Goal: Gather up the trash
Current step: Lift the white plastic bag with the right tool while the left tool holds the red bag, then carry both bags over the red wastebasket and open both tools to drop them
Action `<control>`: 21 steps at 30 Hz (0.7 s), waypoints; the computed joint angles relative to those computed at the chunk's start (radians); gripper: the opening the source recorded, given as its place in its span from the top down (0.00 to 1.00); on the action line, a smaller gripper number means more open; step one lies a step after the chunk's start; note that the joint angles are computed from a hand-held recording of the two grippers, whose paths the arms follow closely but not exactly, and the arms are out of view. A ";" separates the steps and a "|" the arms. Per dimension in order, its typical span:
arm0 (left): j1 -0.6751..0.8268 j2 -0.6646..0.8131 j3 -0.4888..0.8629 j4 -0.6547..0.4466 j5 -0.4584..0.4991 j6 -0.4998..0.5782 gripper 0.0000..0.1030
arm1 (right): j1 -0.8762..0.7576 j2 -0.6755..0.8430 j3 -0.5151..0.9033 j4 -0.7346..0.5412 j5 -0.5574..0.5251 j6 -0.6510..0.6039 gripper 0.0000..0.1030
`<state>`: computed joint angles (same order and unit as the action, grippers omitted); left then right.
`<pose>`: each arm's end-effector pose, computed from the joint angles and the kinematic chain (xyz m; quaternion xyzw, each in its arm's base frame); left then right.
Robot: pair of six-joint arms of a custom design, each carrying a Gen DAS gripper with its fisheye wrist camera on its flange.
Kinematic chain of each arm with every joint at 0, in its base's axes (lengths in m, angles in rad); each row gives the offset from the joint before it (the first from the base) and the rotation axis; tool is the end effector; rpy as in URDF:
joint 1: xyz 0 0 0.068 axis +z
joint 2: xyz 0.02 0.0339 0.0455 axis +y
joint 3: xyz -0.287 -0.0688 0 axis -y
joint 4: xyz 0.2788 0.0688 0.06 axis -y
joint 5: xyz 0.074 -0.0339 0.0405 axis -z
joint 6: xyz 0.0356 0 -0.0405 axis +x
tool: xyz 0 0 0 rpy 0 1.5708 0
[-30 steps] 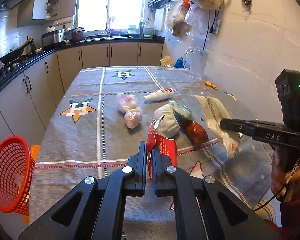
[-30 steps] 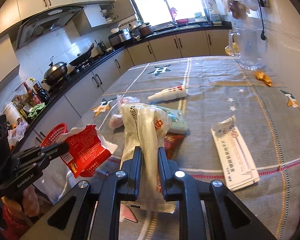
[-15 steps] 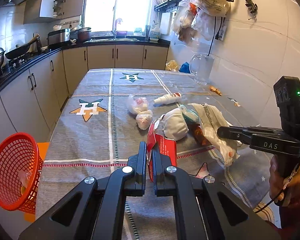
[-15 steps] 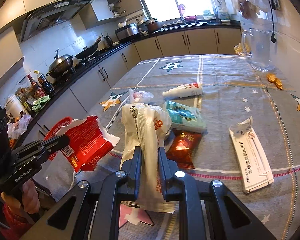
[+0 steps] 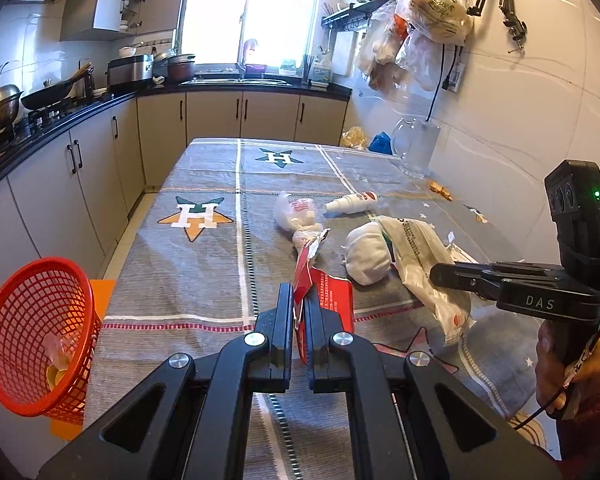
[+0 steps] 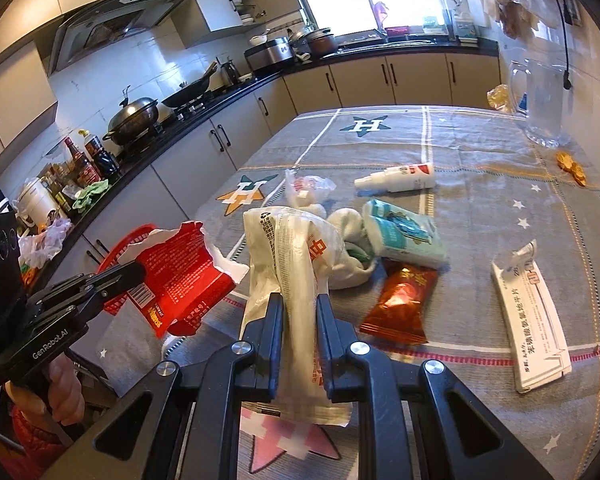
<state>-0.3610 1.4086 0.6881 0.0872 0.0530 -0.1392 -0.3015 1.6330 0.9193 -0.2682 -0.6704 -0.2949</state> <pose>0.2903 -0.1116 0.1930 0.1106 0.8850 -0.1347 0.4317 0.3355 -0.0812 0.1781 -0.0925 0.9040 0.2204 0.3545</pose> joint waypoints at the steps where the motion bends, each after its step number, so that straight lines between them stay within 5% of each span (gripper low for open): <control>1: 0.004 -0.004 -0.003 0.000 0.000 0.000 0.96 | 0.006 -0.001 0.000 0.000 0.001 0.001 0.83; 21: 0.161 -0.105 -0.071 0.006 0.058 0.004 0.96 | 0.167 0.016 0.038 -0.004 0.042 0.036 0.83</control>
<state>-0.1998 1.3035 0.6169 0.0928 0.1108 -0.1355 -0.1344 1.6486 0.9569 -0.2724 -0.6280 -0.2589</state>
